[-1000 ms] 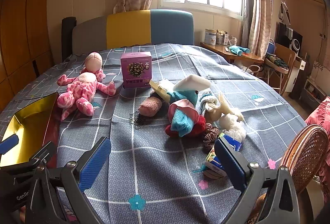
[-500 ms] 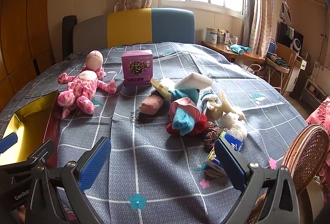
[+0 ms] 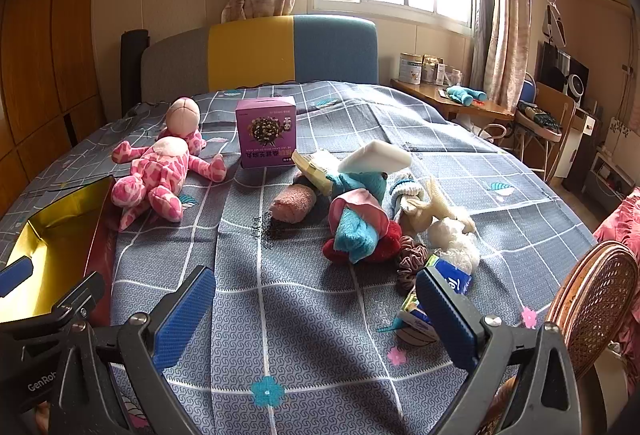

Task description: Organize soft objects

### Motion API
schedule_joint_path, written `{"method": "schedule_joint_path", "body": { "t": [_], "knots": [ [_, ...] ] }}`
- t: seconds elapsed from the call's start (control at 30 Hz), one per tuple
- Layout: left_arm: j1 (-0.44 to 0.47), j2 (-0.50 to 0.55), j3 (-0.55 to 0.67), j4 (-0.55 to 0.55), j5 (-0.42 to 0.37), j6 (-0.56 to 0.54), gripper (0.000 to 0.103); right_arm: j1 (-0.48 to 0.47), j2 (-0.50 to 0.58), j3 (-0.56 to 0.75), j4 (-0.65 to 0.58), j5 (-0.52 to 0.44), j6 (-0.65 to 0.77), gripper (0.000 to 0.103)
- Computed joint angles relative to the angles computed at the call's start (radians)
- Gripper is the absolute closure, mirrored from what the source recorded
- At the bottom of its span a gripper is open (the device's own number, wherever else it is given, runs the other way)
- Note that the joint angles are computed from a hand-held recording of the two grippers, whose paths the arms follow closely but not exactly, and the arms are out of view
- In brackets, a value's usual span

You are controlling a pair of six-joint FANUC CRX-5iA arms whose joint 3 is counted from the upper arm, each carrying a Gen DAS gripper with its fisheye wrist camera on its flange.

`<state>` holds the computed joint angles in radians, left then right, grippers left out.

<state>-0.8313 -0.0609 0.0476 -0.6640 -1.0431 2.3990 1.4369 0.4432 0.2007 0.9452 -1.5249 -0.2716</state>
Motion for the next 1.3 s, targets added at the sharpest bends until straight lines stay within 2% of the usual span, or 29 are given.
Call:
{"method": "schedule_joint_path", "body": {
  "t": [0.73, 0.97, 1.07, 1.13, 1.17, 1.3],
  "knots": [
    [-0.002, -0.006, -0.006, 0.003, 0.005, -0.002, 0.000, -0.001, 0.000, 0.001, -0.001, -0.001, 0.003, 0.001],
    [0.010, -0.002, -0.008, 0.030, 0.032, -0.036, 0.000, -0.002, -0.011, -0.010, 0.000, -0.007, 0.001, 0.001],
    [0.059, -0.021, -0.043, 0.128, 0.135, -0.141, 0.000, -0.005, -0.047, -0.046, 0.007, -0.019, -0.026, 0.001],
    [0.121, -0.015, -0.063, 0.292, 0.213, -0.311, 0.000, -0.009, -0.081, -0.077, 0.005, -0.038, -0.053, 0.001],
    [0.140, -0.003, -0.060, 0.358, 0.225, -0.383, 0.000, -0.010, -0.100, -0.095, 0.001, -0.053, -0.070, 0.001],
    [0.146, 0.077, 0.002, 0.466, 0.221, -0.585, 0.000, -0.005, -0.179, -0.168, -0.021, -0.099, -0.132, 0.001]
  ]
}}
